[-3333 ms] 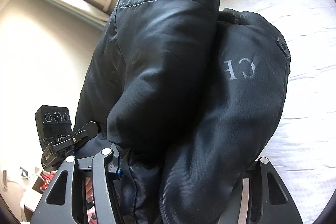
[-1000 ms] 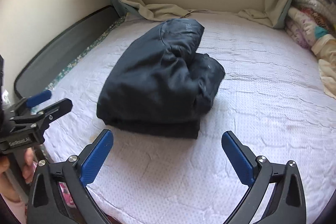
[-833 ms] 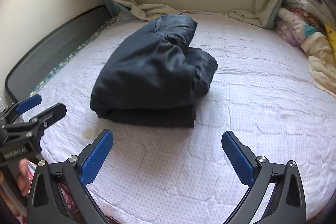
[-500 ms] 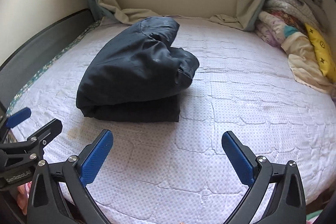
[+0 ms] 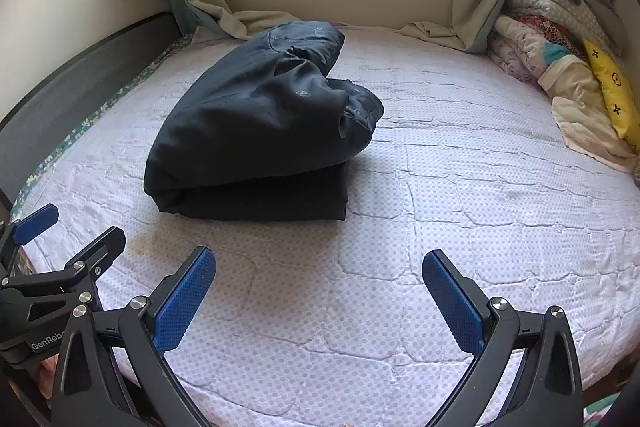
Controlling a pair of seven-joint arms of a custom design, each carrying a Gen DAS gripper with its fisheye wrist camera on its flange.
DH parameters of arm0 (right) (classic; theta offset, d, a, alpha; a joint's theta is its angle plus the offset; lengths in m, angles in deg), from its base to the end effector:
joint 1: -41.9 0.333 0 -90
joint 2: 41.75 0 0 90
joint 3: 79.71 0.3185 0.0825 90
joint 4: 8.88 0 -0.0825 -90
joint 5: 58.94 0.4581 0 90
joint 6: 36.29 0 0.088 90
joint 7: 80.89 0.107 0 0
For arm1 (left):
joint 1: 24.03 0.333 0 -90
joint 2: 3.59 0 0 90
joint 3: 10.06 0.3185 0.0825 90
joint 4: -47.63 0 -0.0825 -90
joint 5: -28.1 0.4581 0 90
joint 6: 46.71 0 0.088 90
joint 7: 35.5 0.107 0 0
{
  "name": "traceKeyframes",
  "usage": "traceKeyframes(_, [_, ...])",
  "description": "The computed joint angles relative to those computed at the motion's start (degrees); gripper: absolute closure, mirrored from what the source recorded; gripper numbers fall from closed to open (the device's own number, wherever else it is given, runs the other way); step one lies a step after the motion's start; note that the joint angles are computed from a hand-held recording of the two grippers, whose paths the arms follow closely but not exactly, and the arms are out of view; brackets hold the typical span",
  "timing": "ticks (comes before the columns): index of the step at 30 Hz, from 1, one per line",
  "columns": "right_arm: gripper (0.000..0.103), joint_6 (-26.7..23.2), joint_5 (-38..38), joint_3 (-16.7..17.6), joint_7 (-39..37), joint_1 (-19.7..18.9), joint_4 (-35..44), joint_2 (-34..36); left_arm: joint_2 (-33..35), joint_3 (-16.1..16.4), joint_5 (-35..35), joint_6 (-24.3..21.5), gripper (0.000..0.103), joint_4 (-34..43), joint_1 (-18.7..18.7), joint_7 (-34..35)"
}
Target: Fold large clothes
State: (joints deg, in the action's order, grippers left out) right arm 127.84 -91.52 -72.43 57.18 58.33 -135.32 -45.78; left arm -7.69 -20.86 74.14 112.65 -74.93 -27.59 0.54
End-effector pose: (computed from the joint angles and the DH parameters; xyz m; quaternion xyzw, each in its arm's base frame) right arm 0.5582 0.2787 0.4513 -0.6759 0.6306 -0.2235 0.3090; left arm 0.6037 -0.1894 0.4743 -0.6526 0.6351 -0.2639 0.3180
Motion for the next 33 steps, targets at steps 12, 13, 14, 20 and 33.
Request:
traceKeyframes(12, [0.0,-0.03,1.32,-0.27,-0.96,0.22,-0.11,0.26,0.7,0.11,0.7,-0.4,0.001,0.58,-0.45,-0.76])
traceKeyframes(13, [0.0,0.03,1.91,-0.36,-1.46,0.26,-0.16,0.27,0.73,0.15,0.46,-0.4,0.001,0.56,-0.49,-0.6])
traceKeyframes(14, [0.0,0.05,2.0,-0.34,-1.45,0.25,-0.2,0.27,0.78,0.19,0.25,-0.37,0.001,0.57,-0.53,-0.49])
traceKeyframes(20, [0.0,0.18,2.54,-0.37,-1.8,0.16,-0.29,0.29,0.89,0.28,-0.05,-0.39,0.001,0.62,-0.65,-0.32])
traceKeyframes(33, [0.0,0.41,3.04,-0.36,-2.15,0.17,-0.37,0.32,0.79,0.28,0.3,-0.33,0.001,0.53,-0.72,-0.75])
